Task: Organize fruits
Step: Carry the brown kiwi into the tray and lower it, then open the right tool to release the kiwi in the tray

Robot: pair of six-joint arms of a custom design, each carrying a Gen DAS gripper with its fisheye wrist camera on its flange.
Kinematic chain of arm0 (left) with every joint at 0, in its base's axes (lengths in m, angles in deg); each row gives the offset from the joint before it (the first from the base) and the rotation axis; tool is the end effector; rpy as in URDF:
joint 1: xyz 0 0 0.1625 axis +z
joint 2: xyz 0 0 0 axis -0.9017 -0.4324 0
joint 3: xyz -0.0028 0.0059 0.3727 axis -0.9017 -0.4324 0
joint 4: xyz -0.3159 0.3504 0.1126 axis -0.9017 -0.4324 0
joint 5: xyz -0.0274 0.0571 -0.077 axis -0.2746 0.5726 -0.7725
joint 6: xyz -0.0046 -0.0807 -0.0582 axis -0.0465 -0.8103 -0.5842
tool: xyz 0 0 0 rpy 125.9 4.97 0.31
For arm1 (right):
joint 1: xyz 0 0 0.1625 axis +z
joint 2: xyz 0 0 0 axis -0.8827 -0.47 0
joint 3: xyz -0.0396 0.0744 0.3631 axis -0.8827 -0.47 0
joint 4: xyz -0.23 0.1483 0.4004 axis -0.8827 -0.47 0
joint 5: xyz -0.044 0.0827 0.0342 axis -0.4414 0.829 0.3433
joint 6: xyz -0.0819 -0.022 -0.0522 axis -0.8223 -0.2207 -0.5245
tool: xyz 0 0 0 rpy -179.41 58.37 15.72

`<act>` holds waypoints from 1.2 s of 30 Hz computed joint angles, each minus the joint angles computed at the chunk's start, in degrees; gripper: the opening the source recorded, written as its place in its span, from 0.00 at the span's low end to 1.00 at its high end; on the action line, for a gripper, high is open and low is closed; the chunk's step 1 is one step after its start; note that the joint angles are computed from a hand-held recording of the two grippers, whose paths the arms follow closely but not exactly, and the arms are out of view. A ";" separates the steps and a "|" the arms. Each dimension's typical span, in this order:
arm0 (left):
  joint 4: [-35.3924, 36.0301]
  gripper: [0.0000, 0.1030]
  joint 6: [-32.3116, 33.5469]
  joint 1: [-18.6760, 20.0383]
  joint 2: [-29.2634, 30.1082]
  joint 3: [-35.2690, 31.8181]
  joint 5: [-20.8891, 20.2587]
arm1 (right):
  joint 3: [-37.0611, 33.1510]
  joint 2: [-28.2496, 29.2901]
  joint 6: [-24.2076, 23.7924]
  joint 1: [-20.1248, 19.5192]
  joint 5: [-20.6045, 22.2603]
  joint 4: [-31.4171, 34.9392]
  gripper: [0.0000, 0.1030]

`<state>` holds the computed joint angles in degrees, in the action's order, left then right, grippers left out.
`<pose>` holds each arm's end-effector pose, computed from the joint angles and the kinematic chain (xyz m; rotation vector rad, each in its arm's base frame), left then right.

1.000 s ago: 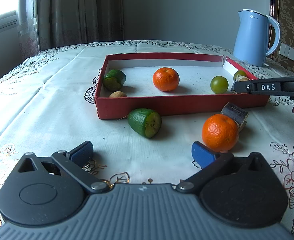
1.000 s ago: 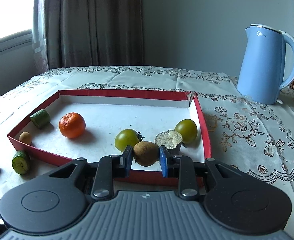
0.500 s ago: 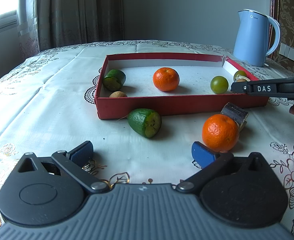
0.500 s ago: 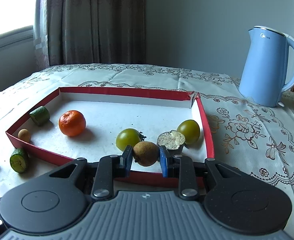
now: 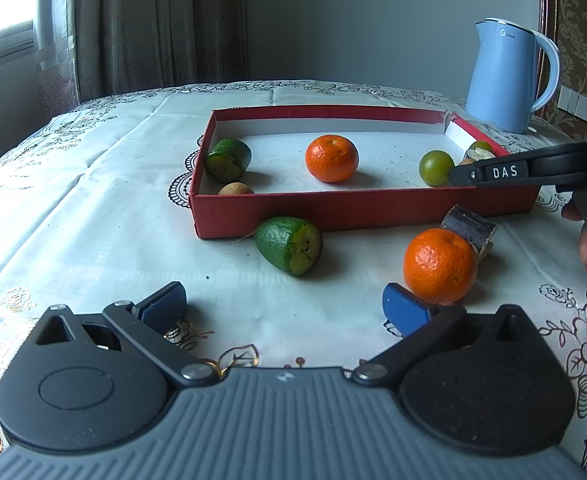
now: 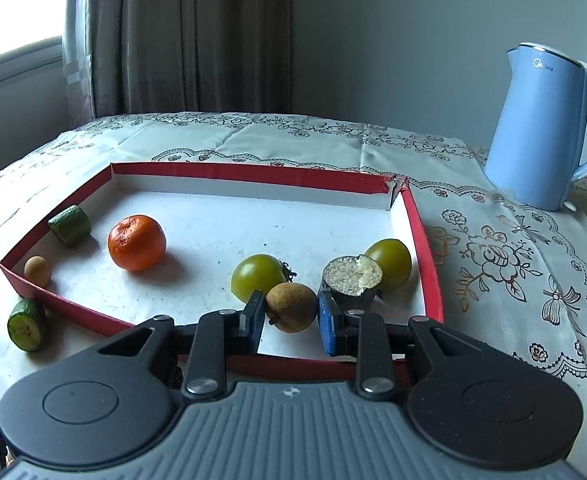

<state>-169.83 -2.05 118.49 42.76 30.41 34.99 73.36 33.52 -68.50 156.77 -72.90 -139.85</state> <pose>-0.1774 -0.6168 0.0664 0.3523 2.1042 -1.1215 0.1644 -0.7094 0.0961 0.8440 -2.2314 0.9933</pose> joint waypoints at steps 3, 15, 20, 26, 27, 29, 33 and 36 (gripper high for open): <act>0.00 1.00 0.03 0.03 0.02 -0.06 -0.04 | 0.10 -0.19 0.71 0.17 -0.71 0.55 0.27; -0.06 1.00 0.10 0.07 0.07 -0.06 -0.01 | -0.08 -0.35 0.02 0.16 -0.79 1.32 0.27; 0.01 1.00 0.07 0.06 0.07 -0.09 0.01 | 1.33 -1.30 0.47 -0.43 0.86 0.17 0.29; -0.01 1.00 0.07 0.07 0.08 -0.06 0.07 | 5.32 -3.76 1.04 -1.58 4.19 -5.01 0.53; -0.01 1.00 0.07 0.07 0.08 -0.06 0.07 | 6.10 -4.25 1.25 -1.81 5.06 -6.08 0.58; 0.01 1.00 0.06 0.08 0.07 -0.06 0.05 | 7.76 -5.45 1.17 -2.39 6.91 -7.65 0.58; -0.23 1.00 -0.01 0.00 0.11 -0.01 0.47 | 10.43 -7.16 1.15 -3.43 8.88 -9.47 0.65; -2.46 1.00 0.22 -0.31 0.81 -0.27 2.32 | 10.76 -6.98 0.83 -3.49 7.86 -11.57 0.67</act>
